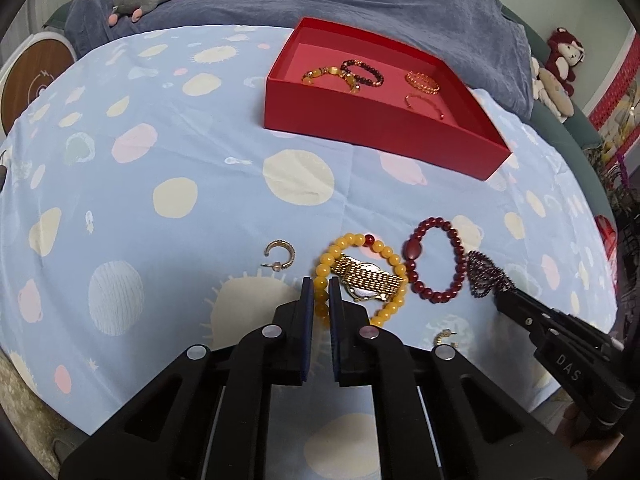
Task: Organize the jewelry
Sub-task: 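Lower the right tool and grasp the dark garnet multi-strand bracelet, then grasp the orange bead bracelet with left while right lifts the garnet bracelet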
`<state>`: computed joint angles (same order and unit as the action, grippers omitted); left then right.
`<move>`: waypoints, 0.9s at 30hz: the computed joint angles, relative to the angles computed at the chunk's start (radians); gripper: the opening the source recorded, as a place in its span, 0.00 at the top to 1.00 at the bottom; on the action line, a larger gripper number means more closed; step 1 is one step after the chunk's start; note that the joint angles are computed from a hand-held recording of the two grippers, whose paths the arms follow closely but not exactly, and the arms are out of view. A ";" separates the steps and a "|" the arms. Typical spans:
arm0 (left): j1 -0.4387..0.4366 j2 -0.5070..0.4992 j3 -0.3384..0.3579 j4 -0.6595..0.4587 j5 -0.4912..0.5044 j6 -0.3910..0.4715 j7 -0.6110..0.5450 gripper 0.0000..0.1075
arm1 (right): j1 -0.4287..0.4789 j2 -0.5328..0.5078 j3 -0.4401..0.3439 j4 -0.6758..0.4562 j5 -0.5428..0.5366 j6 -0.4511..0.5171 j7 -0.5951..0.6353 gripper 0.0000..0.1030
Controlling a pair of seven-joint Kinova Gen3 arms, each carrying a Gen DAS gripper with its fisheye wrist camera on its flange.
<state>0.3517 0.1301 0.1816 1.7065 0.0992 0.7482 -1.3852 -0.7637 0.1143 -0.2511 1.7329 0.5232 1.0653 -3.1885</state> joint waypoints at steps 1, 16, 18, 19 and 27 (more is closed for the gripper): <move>0.002 -0.008 -0.006 0.002 0.008 0.001 -0.010 0.93 | -0.003 -0.006 -0.002 0.003 0.003 0.001 -0.006 0.91; -0.039 -0.109 0.000 -0.020 0.156 0.054 -0.155 0.93 | -0.001 -0.101 -0.072 0.008 0.049 0.058 -0.075 0.91; -0.041 -0.115 -0.001 -0.034 0.170 0.067 -0.168 0.93 | 0.006 -0.112 -0.077 0.002 0.057 0.064 -0.074 0.91; -0.043 -0.117 -0.002 -0.039 0.182 0.069 -0.179 0.93 | 0.009 -0.114 -0.080 -0.003 0.061 0.068 -0.074 0.91; -0.047 -0.084 -0.003 -0.123 0.194 0.067 -0.186 0.93 | 0.063 -0.131 -0.072 -0.046 0.097 0.046 -0.028 0.91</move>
<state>0.3044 0.0460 0.1789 1.5836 0.2936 0.8152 -1.5714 -0.7010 -0.0169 -0.3229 1.6870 0.6197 1.1112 -3.2166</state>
